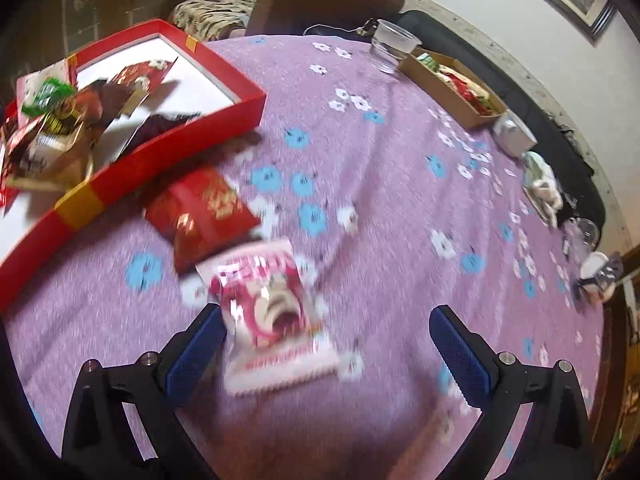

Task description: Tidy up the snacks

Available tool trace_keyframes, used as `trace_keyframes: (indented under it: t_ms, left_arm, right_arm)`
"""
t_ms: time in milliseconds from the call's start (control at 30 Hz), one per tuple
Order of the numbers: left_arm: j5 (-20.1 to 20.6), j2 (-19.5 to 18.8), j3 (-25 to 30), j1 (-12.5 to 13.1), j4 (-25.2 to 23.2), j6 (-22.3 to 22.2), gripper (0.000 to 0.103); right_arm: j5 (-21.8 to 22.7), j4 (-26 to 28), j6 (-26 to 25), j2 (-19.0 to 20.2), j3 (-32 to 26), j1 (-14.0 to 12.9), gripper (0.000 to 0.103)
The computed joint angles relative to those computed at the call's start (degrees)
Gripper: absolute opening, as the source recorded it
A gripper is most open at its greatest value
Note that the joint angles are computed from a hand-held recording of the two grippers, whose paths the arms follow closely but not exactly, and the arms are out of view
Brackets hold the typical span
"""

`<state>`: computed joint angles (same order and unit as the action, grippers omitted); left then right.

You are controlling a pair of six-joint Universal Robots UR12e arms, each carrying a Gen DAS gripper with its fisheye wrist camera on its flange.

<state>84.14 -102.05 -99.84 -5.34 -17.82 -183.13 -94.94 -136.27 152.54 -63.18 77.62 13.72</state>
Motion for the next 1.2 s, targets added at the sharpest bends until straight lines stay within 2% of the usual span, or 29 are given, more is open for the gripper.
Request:
trace_keyframes:
  t_ms: [100,200,233,300,367,400,600,700,800,867,900,967,1033,1100,1200]
  left_arm:
    - [0.2,-0.2,0.5,-0.1,-0.6,0.3,0.078]
    - [0.3,-0.5,1.2,-0.2,-1.5,0.7,0.078]
    - [0.0,-0.6,1.5,-0.2,-1.9,0.9,0.078]
    - [-0.9,-0.8,2.0,-0.3,-2.4,1.5,0.078]
    - [-1.5,-1.2,3.1,-0.6,-3.3,3.2,0.078]
    - [-1.6,-1.5,3.6,-0.9,-3.8,4.4,0.078]
    - [-7.0,-2.7,7.2,-1.3,-8.7,8.2,0.078]
    - [-7.5,-3.8,9.5,-2.1,-11.5,9.6,0.078]
    - [-6.9,-5.3,12.2,-3.5,-14.2,11.6,0.078]
    - [-6.0,-6.6,14.2,-4.7,-15.2,13.9,0.078]
    - [-5.4,-7.4,15.4,-5.5,-15.6,15.9,0.078]
    - [-4.3,-8.9,17.5,-6.6,-16.6,21.1,0.078]
    - [-1.9,-10.9,20.6,-7.7,-18.8,28.4,0.078]
    - [-1.6,-12.8,24.2,-8.2,-24.8,35.2,0.078]
    - [-0.8,-15.0,28.1,-8.6,-31.9,40.5,0.078]
  right_arm:
    - [4.6,4.9,2.0,1.2,-2.8,-1.0,0.100]
    - [11.2,10.2,6.7,1.6,-4.4,-2.5,0.088]
    - [14.1,11.1,8.2,1.6,-4.4,-3.2,0.087]
    - [14.7,8.6,9.1,0.9,-2.8,-3.4,0.082]
    - [15.2,6.9,9.4,0.1,-1.4,-3.2,0.065]
    - [15.5,6.6,9.2,-0.1,-1.1,-3.2,0.042]
    - [22.3,5.9,13.0,-1.3,0.6,-4.9,0.042]
    - [26.9,1.2,17.7,-1.7,2.2,-7.2,0.042]
    - [33.1,-8.1,26.8,-2.2,5.1,-10.7,0.042]
    - [36.8,-16.4,34.7,-2.3,7.2,-13.4,0.043]
    - [37.1,-19.0,37.4,-2.2,7.6,-14.3,0.043]
    - [34.9,-24.2,43.2,-2.5,8.8,-15.6,0.043]
    - [35.2,-27.7,47.0,-2.3,8.7,-16.5,0.043]
    - [36.0,-30.8,50.0,-2.3,9.1,-17.1,0.043]
    - [36.3,-31.9,52.0,-2.4,9.3,-17.4,0.043]
